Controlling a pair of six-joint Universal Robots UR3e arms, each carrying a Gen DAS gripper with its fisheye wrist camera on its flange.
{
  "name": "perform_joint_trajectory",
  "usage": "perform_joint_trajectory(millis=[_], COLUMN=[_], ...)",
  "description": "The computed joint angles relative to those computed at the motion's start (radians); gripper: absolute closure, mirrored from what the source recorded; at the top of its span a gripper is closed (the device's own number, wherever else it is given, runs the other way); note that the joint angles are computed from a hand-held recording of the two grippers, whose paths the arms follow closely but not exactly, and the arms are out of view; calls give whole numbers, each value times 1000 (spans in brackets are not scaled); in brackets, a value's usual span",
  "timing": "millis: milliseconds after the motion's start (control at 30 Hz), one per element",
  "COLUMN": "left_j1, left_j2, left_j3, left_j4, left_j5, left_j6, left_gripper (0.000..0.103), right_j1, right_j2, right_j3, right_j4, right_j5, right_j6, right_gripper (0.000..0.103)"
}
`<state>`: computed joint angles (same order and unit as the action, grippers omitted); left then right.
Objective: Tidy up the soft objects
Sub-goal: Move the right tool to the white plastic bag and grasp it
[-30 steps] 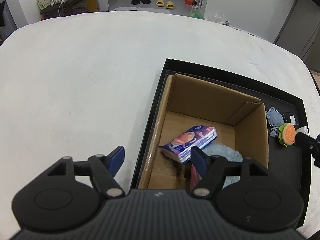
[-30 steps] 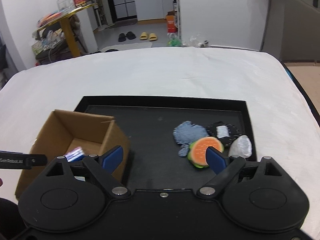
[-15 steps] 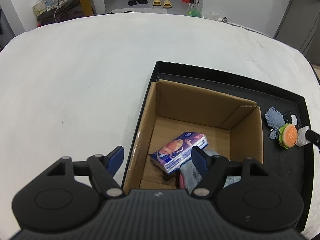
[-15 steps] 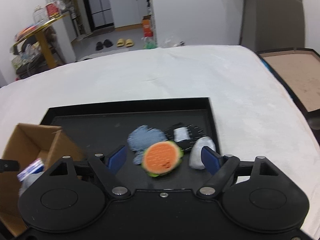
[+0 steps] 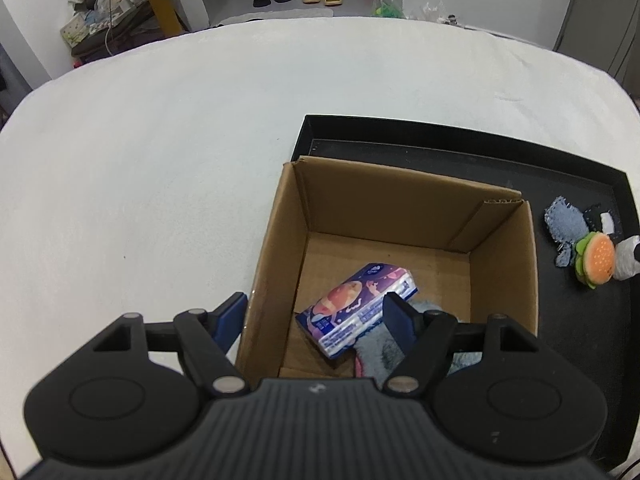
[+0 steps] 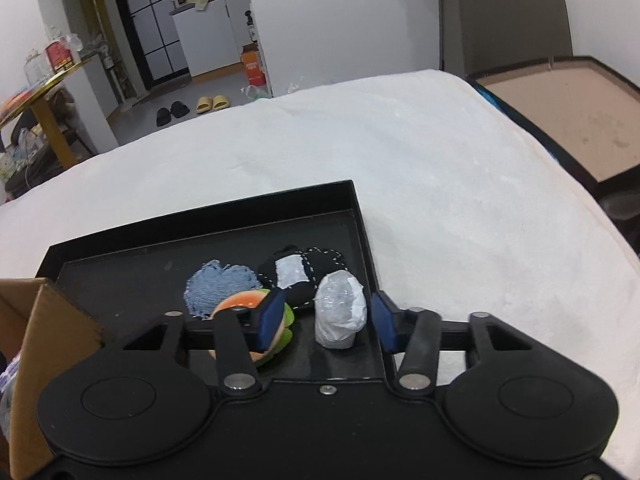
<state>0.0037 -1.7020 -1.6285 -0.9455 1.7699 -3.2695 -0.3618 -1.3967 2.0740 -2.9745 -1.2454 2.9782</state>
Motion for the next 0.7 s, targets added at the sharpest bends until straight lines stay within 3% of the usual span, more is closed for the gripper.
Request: perform_joint_trajectory(millis=[267,700], left_j1=[-33,-17], left_j2=[-32,-29], left_j3=[40,35], left_j4=[-30,-24], left_j5=[44,27], left_j6=[-15,-4], left_gripper=[26,26], right_j1=[-8,-35], right_j2=[56,-41], right_j3=[-21,32], right_j4=[30,80], right_j5=[-3,37], right_j6=[0,-40], right_gripper=[73,75])
